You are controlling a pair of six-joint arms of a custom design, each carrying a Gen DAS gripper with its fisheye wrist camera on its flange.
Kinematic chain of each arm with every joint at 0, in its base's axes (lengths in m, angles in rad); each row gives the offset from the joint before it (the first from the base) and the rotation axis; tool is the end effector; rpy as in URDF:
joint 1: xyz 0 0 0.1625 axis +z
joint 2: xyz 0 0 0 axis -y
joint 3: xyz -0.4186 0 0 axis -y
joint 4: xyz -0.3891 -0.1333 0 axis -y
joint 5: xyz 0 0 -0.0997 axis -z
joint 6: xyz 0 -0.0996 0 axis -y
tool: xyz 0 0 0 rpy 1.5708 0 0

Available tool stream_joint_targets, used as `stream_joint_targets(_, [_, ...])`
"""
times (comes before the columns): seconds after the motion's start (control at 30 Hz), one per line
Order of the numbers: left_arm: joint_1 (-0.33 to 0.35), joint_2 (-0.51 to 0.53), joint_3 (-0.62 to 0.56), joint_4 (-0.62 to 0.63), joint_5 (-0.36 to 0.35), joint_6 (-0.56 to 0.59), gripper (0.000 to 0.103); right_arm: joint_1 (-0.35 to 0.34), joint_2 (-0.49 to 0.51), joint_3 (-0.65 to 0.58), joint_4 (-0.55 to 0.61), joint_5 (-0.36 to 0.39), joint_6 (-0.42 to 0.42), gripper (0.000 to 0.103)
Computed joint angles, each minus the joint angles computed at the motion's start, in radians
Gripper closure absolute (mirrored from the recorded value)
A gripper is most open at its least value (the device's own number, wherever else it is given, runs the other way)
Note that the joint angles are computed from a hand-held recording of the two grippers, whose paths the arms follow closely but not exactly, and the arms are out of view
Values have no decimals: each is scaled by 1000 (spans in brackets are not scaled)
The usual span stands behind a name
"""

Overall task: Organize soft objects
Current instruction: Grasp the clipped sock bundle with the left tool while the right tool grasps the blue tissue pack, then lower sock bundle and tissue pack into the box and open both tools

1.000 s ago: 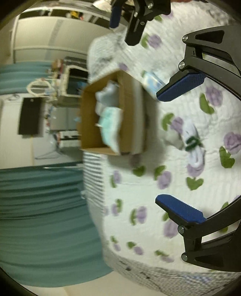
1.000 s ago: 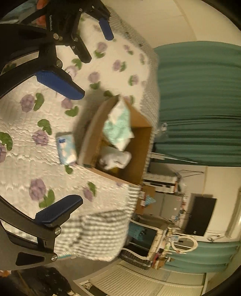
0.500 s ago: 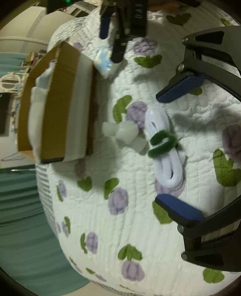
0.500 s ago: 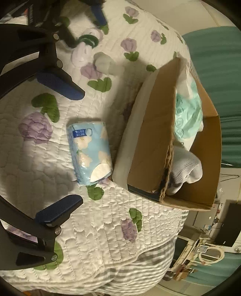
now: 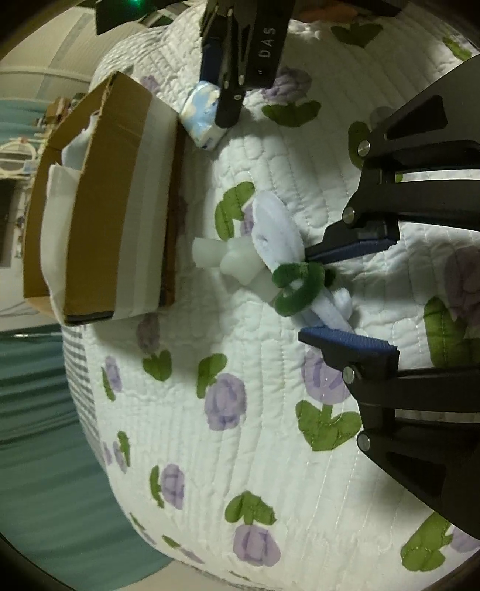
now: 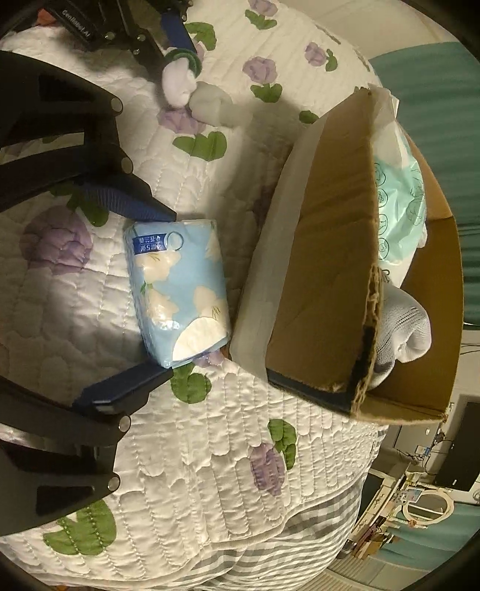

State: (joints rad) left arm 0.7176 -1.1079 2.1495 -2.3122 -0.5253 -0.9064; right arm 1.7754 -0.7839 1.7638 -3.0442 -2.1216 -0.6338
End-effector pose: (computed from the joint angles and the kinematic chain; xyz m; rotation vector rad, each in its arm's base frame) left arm -0.2051 -0.4703 0.1240 0.1303 2.1570 -0.7484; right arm 0.2098 -0.6113 0.1074 0.8440 -2.3254 0.4588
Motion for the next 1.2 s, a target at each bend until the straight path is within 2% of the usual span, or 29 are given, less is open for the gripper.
stream_joint_targets(0.13, [-11,-12,19,-35,12,10,74,4,-33,66,-88,22,-43,29])
stream_joint_targets(0.3, [-37,-39,47,-75,22,11,79,11,-91,139,-125,59,-38,30])
stream_joint_targets(0.43, [-72,-67,56,-36,37,-30,81,20,-153,203,-143,78,-48,30])
stream_joint_targets(0.57, [-87,-89,54,-45,32,-11,81,48,-183,234,-157,87,-32,30])
stream_joint_targets(0.63, [-108,-102,48,5,43,-42,81,67,-192,254,-178,79,-26,30])
stream_joint_targets(0.77, [-147,-128,51,11,48,-49,81,87,-232,281,-175,87,-14,30])
stream_joint_targets(0.87, [-181,-138,36,60,75,-64,81,111,-260,304,-186,85,-14,30])
stream_joint_targets(1.03, [-221,-145,7,36,98,-12,81,157,-303,303,-186,89,-33,30])
stream_joint_targets(1.1, [-229,-143,-1,-16,95,37,81,174,-314,289,-180,93,-45,30])
stream_joint_targets(1.2, [-240,-128,-31,-56,128,112,81,192,-323,261,-169,100,-63,30])
